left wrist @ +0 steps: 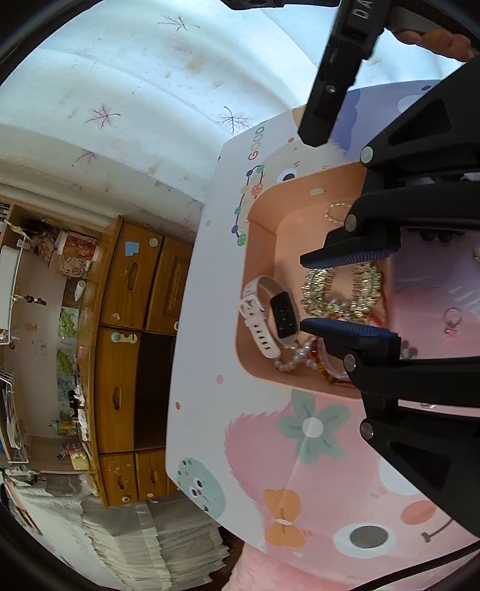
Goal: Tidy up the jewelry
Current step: 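Carry the gold clip into the pink box with the left tool while the right tool carries the necklace, then grasp the black bead bracelet with the right tool while the left tool grasps the pearl brooch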
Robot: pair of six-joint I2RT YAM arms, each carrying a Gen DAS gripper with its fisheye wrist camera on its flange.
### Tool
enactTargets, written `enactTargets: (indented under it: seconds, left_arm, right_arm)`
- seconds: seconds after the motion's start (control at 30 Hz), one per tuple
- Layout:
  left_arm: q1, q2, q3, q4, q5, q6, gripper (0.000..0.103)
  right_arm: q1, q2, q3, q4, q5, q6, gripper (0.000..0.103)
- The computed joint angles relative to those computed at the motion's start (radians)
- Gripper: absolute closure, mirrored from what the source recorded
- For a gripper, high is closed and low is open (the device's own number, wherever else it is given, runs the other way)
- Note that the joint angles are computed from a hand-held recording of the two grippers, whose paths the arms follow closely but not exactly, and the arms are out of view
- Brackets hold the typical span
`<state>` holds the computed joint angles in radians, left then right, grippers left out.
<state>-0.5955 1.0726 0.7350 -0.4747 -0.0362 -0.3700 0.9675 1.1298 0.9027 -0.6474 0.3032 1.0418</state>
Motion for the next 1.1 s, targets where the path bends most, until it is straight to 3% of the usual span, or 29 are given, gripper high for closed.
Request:
enactTargets:
  seconds: [0.03,0.1,0.23,0.3,0.47,0.7,0.87,1.1]
  left_arm:
    - [0.001,-0.014,-0.009,-0.009,0.004,-0.012,0.073]
    - [0.005,-0.036,-0.019,-0.042,0.01,-0.039,0.054]
    - [0.014,-0.1,-0.044,-0.117,0.026,-0.081,0.047]
    - [0.007,-0.127,-0.055,-0.166,0.016,-0.095,0.034]
    - [-0.017,-0.172,-0.088,-0.252,0.033,-0.092,0.034]
    - [-0.125,-0.183,-0.105,-0.349,0.002,-0.13,0.023]
    - [-0.241,-0.158,-0.11,-0.381,-0.034,-0.156,0.023]
    - [-0.353,-0.159,-0.113,-0.37,-0.036,-0.138,0.023]
  right_arm:
    - [0.005,-0.005,0.001,-0.007,0.004,0.012,0.065]
    - [0.018,-0.009,0.007,-0.032,0.023,0.034,0.06]
    - [0.054,0.012,0.038,-0.119,0.062,0.061,0.05]
    - [0.072,0.022,0.045,-0.158,0.07,0.066,0.05]
    - [0.137,0.056,0.045,-0.239,0.089,0.099,0.05]
    - [0.264,0.104,0.032,-0.327,0.146,0.182,0.05]
    - [0.304,0.193,0.053,-0.366,0.127,0.135,0.05]
    - [0.328,0.206,0.028,-0.321,0.127,0.086,0.05]
